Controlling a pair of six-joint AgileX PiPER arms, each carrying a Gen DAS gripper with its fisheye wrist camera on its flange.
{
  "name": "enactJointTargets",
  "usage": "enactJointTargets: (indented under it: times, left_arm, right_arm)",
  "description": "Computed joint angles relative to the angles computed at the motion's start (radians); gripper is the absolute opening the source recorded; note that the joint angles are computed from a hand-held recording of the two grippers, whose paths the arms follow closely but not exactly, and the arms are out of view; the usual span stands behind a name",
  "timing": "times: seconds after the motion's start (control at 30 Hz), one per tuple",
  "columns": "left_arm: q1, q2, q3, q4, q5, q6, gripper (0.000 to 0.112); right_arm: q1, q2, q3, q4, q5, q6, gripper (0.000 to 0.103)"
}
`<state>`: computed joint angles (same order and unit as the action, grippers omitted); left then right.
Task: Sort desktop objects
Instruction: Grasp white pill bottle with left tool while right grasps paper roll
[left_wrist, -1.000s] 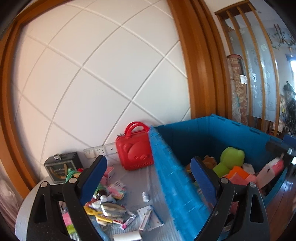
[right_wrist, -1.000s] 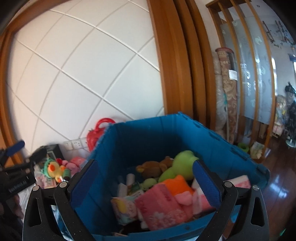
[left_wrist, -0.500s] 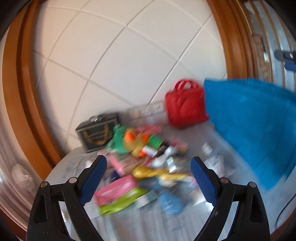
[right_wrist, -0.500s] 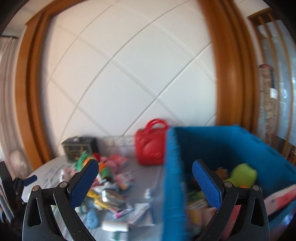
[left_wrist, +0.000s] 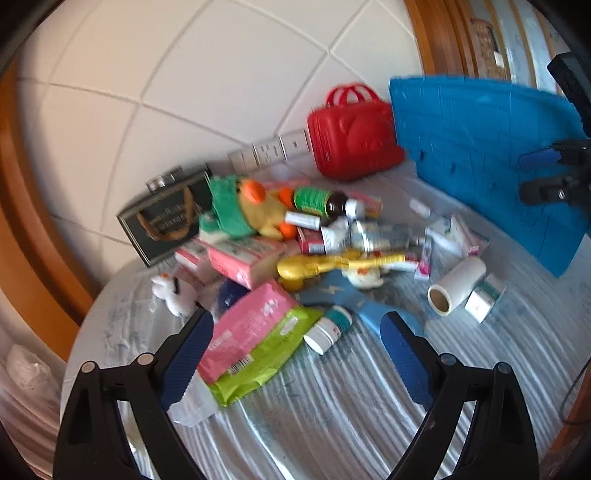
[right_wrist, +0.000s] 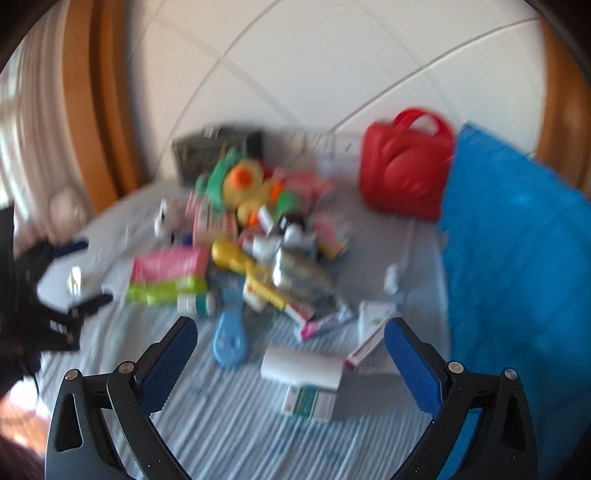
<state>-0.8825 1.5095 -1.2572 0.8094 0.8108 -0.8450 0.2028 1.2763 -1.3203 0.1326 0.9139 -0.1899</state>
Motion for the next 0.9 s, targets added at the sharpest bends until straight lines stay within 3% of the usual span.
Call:
enactJointTargets:
  times: [0.1, 0.2, 0.3, 0.37, 0.5, 0.73, 0.87, 0.9]
  left_arm:
    - [0.064, 0.039, 0.023, -0.073, -0.142, 0.122, 0.093]
    - [0.146, 0.120, -0.011, -0.255, -0.235, 0.407, 0.093]
    - [0.202, 0.212, -0.062, -0.459, -0.276, 0.707, 0.092]
    - [0.238, 0.270, -0.107, -0.607, -0.267, 0.907, 0.085]
    - [0.325, 0.409, -0.240, -0.915, -0.167, 1.283, 0.062]
    - [0.397, 0.495, -0.318, -1.119, -0.085, 1.490, 0.054]
    - [0.392, 0.487, -0.308, -1.166, -0.075, 1.474, 0.034]
    - [0.388, 0.478, -0.296, -1.162, -0.085, 1.471, 0.034]
  right_arm:
    - [-0.034, 0.045, 0.012, 0.074, -0.008, -0.053, 0.103]
    - [-0.058, 0.109, -0.017, 0.100, -0.008, -0.087, 0.103]
    - [-0.087, 0.164, -0.046, 0.134, -0.001, -0.126, 0.103]
    - [-0.093, 0.204, -0.063, 0.150, 0.001, -0.133, 0.103]
    - [-0.094, 0.273, -0.077, 0.150, 0.008, -0.113, 0.103]
    - [-0.122, 0.339, -0.076, 0.223, 0.045, -0.087, 0.103]
    - [-0.110, 0.372, -0.074, 0.206, 0.043, -0.083, 0.101]
    - [-0.085, 0.369, -0.069, 0.156, 0.018, -0.117, 0.100]
